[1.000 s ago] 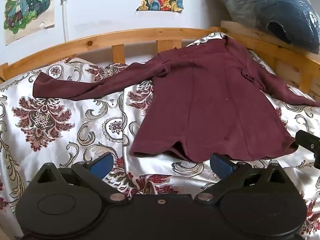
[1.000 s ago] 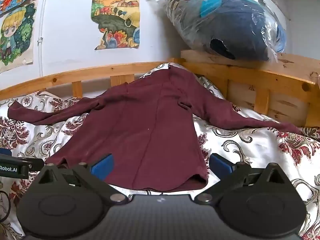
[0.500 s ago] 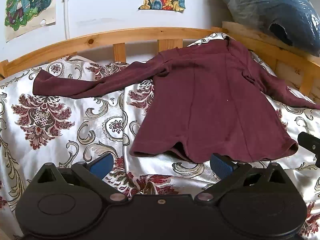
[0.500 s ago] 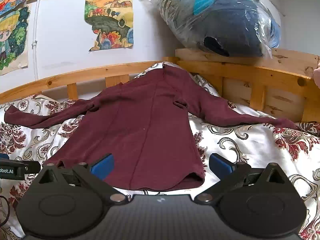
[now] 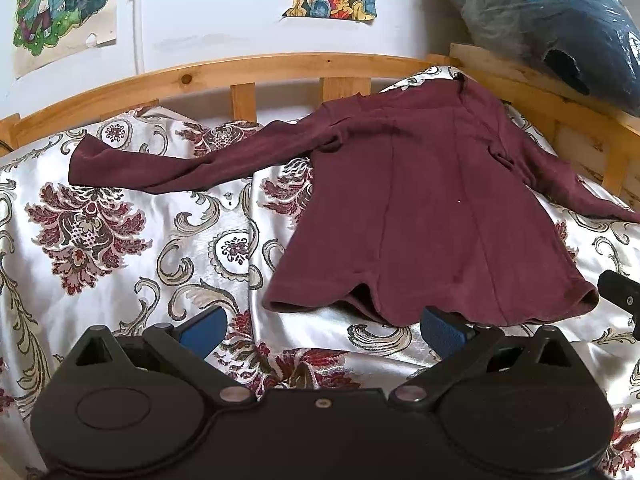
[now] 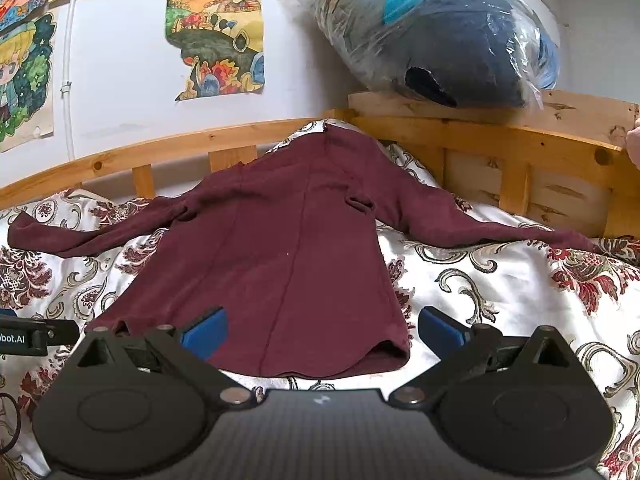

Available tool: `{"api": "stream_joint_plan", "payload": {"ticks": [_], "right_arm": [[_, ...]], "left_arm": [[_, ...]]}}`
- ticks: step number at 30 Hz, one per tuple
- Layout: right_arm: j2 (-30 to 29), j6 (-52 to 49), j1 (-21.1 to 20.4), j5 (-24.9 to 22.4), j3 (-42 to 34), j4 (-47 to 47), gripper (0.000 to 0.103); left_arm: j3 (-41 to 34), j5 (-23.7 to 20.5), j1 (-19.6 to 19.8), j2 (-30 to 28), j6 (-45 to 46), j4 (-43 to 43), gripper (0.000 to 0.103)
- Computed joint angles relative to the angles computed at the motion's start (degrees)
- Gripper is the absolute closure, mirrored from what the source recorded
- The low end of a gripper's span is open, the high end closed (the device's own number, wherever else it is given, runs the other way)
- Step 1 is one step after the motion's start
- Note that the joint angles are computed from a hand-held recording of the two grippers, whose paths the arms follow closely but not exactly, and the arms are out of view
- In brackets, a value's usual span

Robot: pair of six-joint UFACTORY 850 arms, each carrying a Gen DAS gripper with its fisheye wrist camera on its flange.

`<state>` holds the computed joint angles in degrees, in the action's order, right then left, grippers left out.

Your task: Fold small clothes

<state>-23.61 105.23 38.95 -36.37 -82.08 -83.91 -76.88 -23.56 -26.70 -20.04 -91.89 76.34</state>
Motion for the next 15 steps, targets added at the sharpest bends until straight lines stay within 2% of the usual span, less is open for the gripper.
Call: {"api": "stream_joint_plan", "payload": {"ticks": [15], "right_arm": [[0.2,0.2,-0.2,0.3,0.1,0.9,0.0]], "left_arm": [[-0.4,-0.1,0.2,-0.3,1.8,-2.0,0.001]]}}
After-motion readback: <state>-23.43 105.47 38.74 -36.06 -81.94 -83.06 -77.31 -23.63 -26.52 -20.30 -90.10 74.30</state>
